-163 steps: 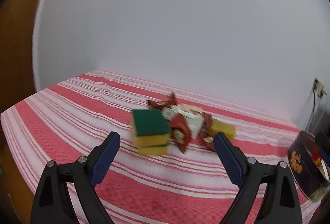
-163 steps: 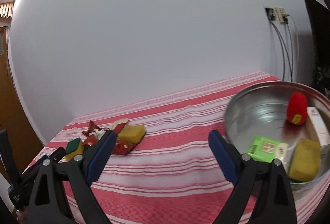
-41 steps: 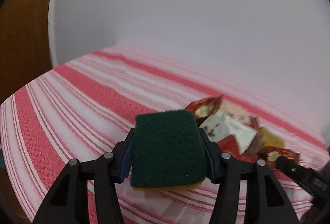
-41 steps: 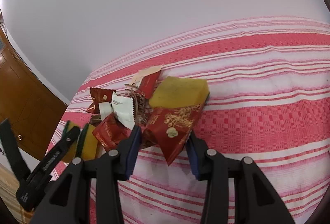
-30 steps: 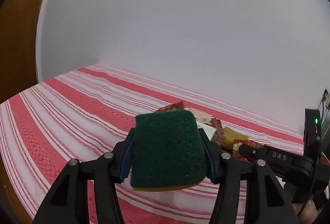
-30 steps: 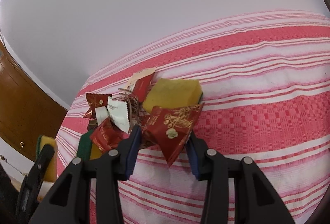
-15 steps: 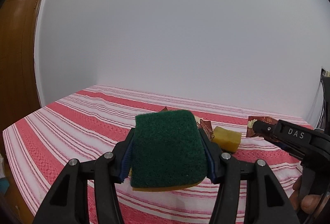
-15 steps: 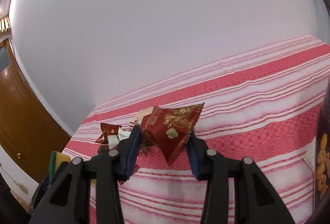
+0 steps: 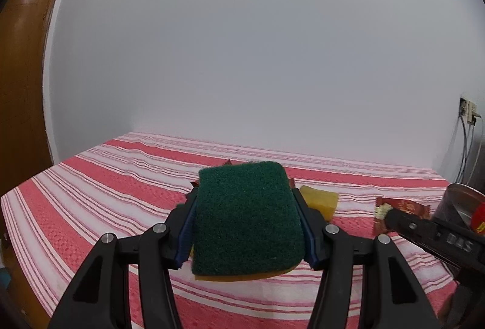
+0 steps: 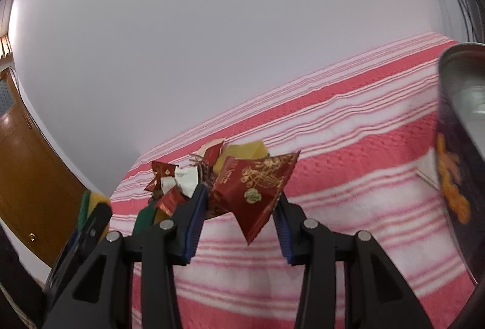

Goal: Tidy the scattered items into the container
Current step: 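Carry the scouring sponge and red wrapper over the metal tin with both tools, then open the right tool to drop the wrapper while the left tool drops the sponge into the tin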

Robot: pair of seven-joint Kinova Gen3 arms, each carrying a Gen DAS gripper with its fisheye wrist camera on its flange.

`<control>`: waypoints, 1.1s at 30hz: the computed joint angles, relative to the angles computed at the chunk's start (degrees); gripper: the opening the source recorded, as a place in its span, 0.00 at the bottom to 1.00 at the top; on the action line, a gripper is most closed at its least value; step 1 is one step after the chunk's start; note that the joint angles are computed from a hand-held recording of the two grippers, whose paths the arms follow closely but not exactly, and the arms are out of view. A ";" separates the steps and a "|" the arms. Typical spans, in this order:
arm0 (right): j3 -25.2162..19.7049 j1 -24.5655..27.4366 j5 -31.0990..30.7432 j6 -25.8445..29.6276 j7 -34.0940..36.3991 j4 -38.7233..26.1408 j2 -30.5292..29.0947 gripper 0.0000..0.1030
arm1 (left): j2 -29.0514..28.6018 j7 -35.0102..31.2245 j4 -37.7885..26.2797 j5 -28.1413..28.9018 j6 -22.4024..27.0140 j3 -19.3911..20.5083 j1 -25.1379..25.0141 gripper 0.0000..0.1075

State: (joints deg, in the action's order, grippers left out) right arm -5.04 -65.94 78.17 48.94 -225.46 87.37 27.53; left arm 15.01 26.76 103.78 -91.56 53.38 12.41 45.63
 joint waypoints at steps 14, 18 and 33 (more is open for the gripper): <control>-7.69 -6.73 -3.16 29.44 -8.96 13.64 -11.76 0.42 | 3.15 -1.87 -5.18 -2.38 -14.89 0.67 0.67 0.55; -10.84 -5.99 -7.99 35.80 -15.12 17.97 -14.65 0.42 | 4.41 -4.53 -8.92 -3.10 -16.69 0.53 3.00 0.55; -17.77 -0.80 -10.80 40.37 -21.78 25.18 -18.13 0.39 | 17.21 -36.27 -31.11 7.61 -22.59 13.19 1.37 0.55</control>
